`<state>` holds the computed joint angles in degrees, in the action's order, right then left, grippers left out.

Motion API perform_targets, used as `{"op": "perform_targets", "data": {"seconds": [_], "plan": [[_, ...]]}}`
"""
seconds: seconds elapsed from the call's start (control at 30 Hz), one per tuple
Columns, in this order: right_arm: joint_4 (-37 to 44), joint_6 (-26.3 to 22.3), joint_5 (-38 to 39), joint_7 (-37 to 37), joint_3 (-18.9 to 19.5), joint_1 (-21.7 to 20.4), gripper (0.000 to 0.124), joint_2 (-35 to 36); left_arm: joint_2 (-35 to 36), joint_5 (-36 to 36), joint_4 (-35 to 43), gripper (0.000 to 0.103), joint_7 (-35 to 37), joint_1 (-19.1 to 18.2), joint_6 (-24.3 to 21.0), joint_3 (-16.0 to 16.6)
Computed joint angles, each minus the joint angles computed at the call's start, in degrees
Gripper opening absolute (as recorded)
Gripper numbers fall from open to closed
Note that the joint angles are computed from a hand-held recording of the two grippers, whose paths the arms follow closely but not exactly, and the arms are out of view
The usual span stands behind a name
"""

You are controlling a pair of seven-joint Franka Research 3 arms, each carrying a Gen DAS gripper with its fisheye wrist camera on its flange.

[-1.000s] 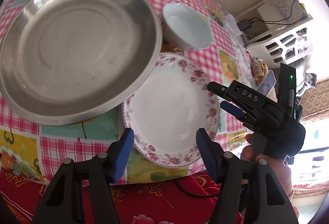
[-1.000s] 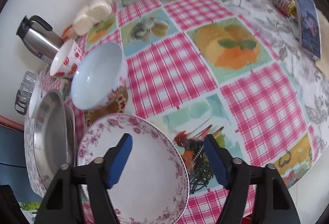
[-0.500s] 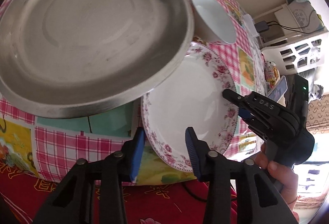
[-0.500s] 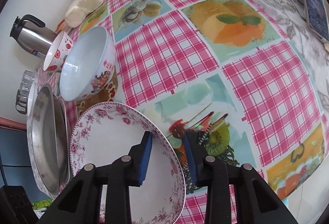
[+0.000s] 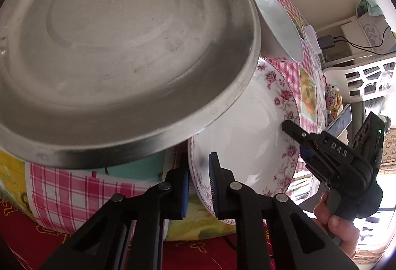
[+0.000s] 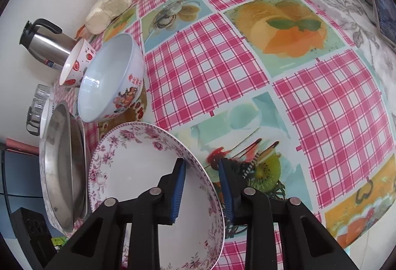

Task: Organize plates and bowls

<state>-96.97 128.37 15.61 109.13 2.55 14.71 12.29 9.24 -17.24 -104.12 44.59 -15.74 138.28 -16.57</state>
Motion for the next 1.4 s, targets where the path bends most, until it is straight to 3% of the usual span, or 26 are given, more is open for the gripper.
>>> {"op": "perform_targets", "data": {"seconds": [0.33, 0.63, 0.83, 1.4], "plan": [[-3.6, 4.6, 6.0, -7.0, 0.5, -1.3, 0.020, -1.4, 0.5, 1.8, -0.1, 0.014, -2.0, -0.2, 2.5, 0.3], [-4.6, 5.6, 4.3, -7.4, 0.4, -0.7, 0.021, -2.1, 0.8, 1.7, -0.3, 0.014, -2.0, 0.3, 3.9, 0.0], [-4.7, 5.7, 5.9, -8.1, 0.5, -1.0, 0.017, -2.2, 0.8, 5.4, 0.6, 0.014, -3.7, -0.3, 2.4, 0.5], [-8.3, 7.0, 7.1, -9.1, -0.3, -2.2, 0.016, -6.6, 2.2, 4.3, 3.1, 0.014, 2.6, -0.3, 3.8, -0.6]]}}
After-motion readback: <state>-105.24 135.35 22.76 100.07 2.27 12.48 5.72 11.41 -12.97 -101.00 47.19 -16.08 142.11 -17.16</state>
